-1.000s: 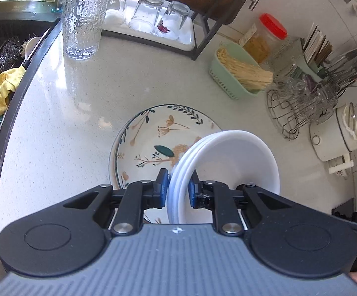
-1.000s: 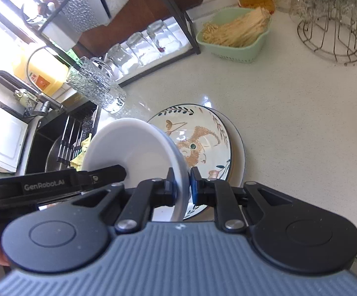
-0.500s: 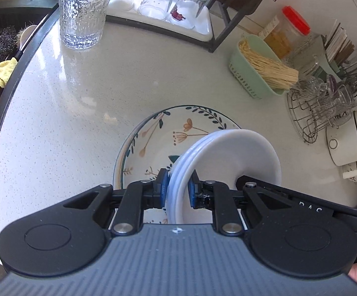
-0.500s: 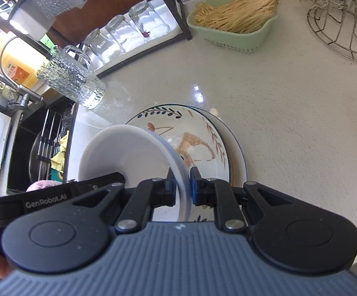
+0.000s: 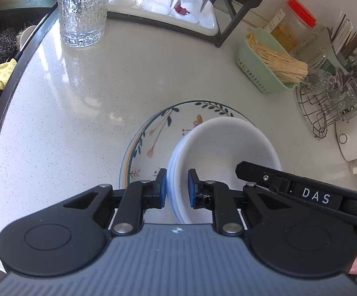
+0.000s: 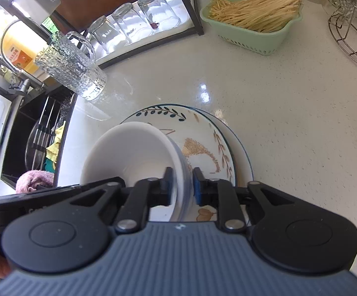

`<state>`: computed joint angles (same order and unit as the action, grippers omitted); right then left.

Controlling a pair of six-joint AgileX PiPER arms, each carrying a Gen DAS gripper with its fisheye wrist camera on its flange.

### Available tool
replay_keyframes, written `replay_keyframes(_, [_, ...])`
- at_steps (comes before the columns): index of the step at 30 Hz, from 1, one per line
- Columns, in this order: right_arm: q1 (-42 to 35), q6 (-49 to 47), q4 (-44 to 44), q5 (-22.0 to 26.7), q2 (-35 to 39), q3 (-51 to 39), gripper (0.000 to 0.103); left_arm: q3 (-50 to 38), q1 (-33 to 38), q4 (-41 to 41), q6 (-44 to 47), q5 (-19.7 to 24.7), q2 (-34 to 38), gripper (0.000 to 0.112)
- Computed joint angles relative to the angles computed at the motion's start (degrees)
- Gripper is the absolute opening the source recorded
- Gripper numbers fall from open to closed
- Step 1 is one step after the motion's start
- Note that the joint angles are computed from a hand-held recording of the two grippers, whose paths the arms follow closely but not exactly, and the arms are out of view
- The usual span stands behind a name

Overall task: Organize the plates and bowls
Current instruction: 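Lower the white bowl onto the rabbit-print plate with the left gripper, then open the left gripper and release the white bowl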

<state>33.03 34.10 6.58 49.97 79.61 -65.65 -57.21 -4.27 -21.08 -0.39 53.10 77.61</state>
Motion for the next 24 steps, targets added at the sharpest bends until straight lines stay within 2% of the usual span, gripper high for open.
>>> replay_keyframes(2, [0.1,0.9,-0.9,0.3,-0.5,-0.4,0.042,-0.7,0.2,0.0,0.2,0.7,-0.4,0.020])
replay_keyframes(10, [0.8,3.8,-4.5,3.4,-3.9,-2.1,0.041,-2.0,1.1,1.6,0.0,3.9,-4.9,0.021])
replay_keyframes(18, [4.3,8.9,-10.3,7.0,-8.9,-5.3,0.041,-6.8,-0.2,5.3,-3.0,11.0,-12.3,0.021])
replay_keyframes(22, [8.2,12.4,-15.1,10.3,-12.5,-7.6,0.041,-8.6,-5.3,10.1,-9.6,13.5,-18.1,0.021])
replay_keyframes(24, [10.7,14.3,-18.0,12.4,-14.8,-8.5,0.041,-9.6,-11.7,15.8,-17.0,14.7,-21.4,0.021])
